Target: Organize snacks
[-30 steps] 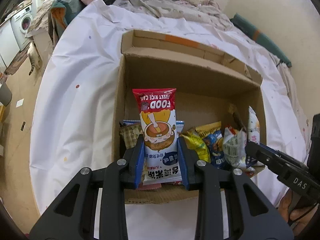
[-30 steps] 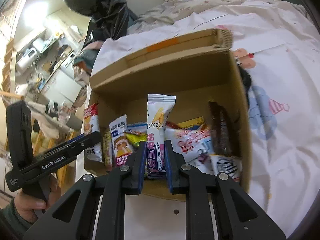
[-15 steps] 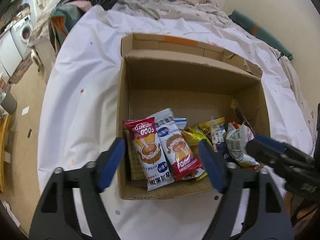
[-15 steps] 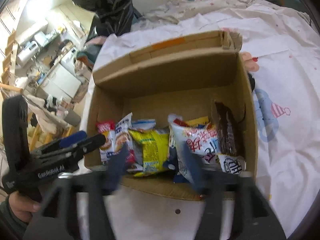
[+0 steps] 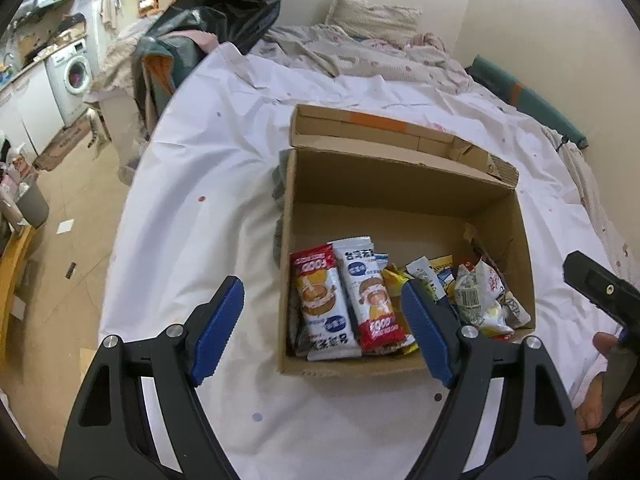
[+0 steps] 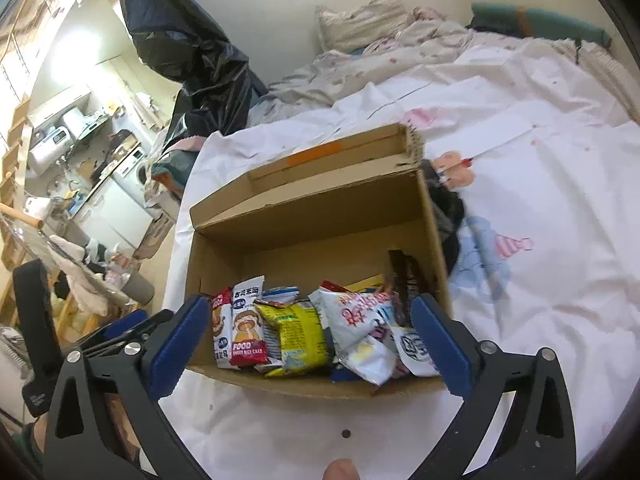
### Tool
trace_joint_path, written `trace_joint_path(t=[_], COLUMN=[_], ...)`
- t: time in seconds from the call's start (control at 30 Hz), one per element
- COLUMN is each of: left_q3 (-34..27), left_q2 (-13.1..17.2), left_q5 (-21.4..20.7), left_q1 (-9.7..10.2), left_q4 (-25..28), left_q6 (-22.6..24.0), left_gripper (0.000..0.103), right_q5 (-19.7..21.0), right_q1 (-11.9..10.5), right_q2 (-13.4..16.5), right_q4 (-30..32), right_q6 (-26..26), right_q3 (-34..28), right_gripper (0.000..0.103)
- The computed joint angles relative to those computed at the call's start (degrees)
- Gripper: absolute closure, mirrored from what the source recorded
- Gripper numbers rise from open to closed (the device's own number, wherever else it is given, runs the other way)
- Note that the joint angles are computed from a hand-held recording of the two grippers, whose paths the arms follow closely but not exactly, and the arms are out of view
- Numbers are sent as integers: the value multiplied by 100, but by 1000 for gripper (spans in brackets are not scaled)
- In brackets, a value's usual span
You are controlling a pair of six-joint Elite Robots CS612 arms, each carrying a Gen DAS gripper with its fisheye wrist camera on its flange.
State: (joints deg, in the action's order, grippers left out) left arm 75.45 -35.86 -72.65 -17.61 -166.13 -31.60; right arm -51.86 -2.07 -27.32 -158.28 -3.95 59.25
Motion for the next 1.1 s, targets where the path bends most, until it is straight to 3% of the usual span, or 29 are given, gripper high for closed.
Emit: trace_joint_path(t=[0.1,0.17,0.33,0.43,0.67,0.83,1.1], left_q3=[224,397,705,839,1210,1350,1384], left_q2=[-112,-196,-313,-364,-505,-555,-567], left_q5=[-56,90,385,614,1011,1158,1031], left_q1=[-27,-76,-193,-280,-426,-495,-479], left_q4=[-207,-275,-381,-409,-1062,-1270,-1153], left_q6=[83,25,-19,66,236,306,110], left_gripper=[25,25,24,12,1,0,0], right_q5=[-214,-522,-739,-871,-1120,-1160,-1422], right_q1=[-4,20,13,10,23,17,94], right_q2=[-128,-197,-391,-551,-800,-827,-761], right_q4=[-258,-392,-624,-993,-1813,-2059,-2021], right_q6=[17,-28,-199,-336,-657,-455,-560], right_q3=[253,401,829,1196,1826,1985,1908], right_gripper=[0,0,0,0,0,0,0])
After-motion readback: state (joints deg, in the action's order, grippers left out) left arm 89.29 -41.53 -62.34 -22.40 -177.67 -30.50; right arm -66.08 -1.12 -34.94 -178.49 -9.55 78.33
